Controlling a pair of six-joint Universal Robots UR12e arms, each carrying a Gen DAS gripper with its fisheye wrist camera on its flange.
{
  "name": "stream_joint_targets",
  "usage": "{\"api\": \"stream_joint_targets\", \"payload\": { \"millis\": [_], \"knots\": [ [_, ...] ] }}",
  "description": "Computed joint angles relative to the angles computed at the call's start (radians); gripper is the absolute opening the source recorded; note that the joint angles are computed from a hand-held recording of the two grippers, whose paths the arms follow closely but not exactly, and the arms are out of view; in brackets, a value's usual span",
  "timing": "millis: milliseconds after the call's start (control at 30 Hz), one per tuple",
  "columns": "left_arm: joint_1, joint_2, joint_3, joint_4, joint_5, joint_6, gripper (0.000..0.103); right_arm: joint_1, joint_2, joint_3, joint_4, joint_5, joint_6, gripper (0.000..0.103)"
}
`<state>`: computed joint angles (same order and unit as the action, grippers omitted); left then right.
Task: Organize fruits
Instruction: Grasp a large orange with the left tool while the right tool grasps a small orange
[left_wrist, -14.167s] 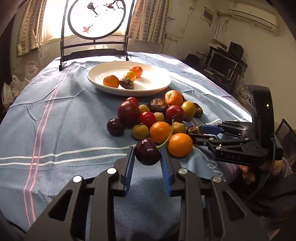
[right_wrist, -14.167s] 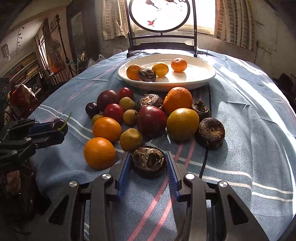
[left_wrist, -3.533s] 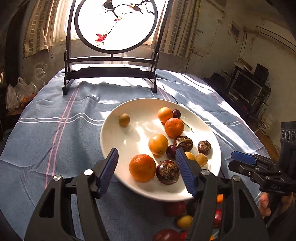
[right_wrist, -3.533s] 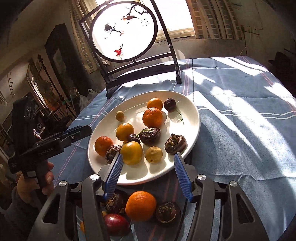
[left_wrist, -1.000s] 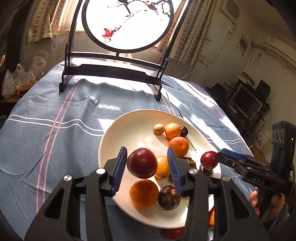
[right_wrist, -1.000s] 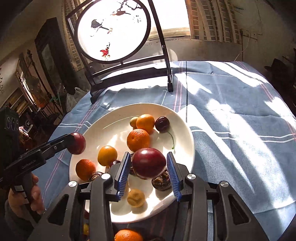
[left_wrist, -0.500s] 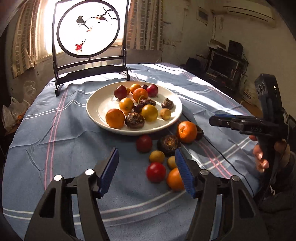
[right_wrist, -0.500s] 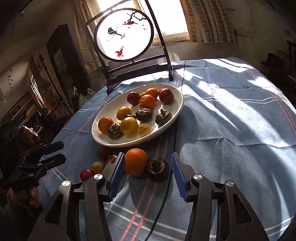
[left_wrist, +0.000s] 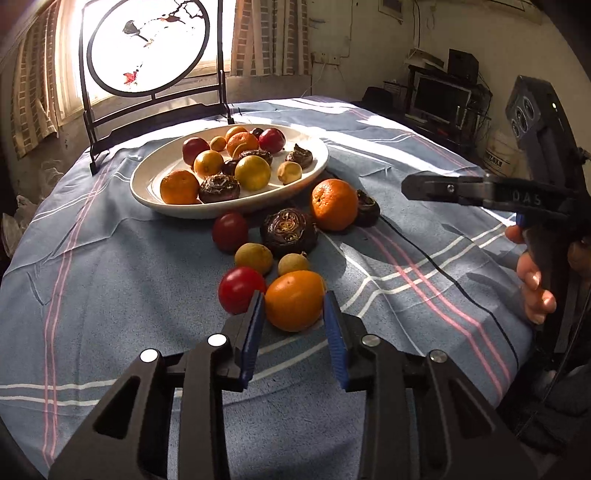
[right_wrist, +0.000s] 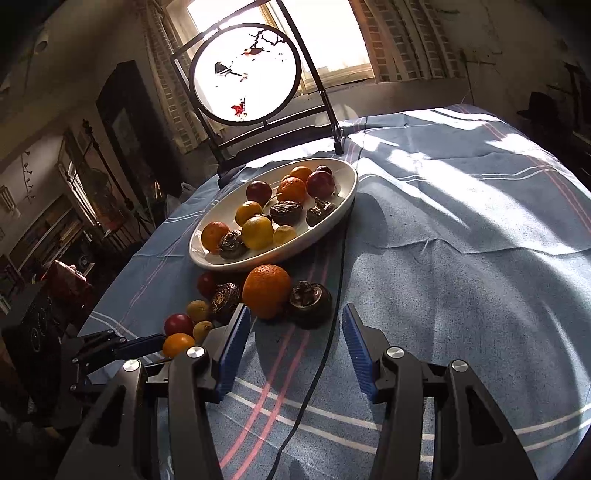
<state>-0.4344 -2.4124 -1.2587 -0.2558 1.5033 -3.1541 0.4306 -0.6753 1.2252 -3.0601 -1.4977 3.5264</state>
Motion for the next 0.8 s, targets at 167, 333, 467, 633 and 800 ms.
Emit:
{"api": "stream_joint_targets", "payload": {
  "millis": [167,333,467,633,800],
  "knots": [
    [-0.003,-0.02,0.063,-0.154,-0.029,0.03,0.037,0.004,0.003,-0.012,0.033,-0.003,-0.028,0.052],
    [0.014,-0.001,-0.009,0.021,-0.082,-0.04,0.035,0.011,0.006,-0.03,0.072,-0.023,-0.057,0.052],
    [0.031,0.015,-0.064,0.125,-0.125,-0.104,0.035,0.022,0.018,-0.076,0.149,-0.048,-0.107,0.052],
    [0.035,0.031,-0.088,0.137,-0.114,-0.103,0.035,0.038,0.064,-0.204,0.262,-0.081,-0.228,0.052],
    [0.041,0.041,-0.108,0.162,-0.113,-0.121,0.035,0.045,0.132,-0.355,0.447,-0.116,-0.268,0.052]
  ]
}}
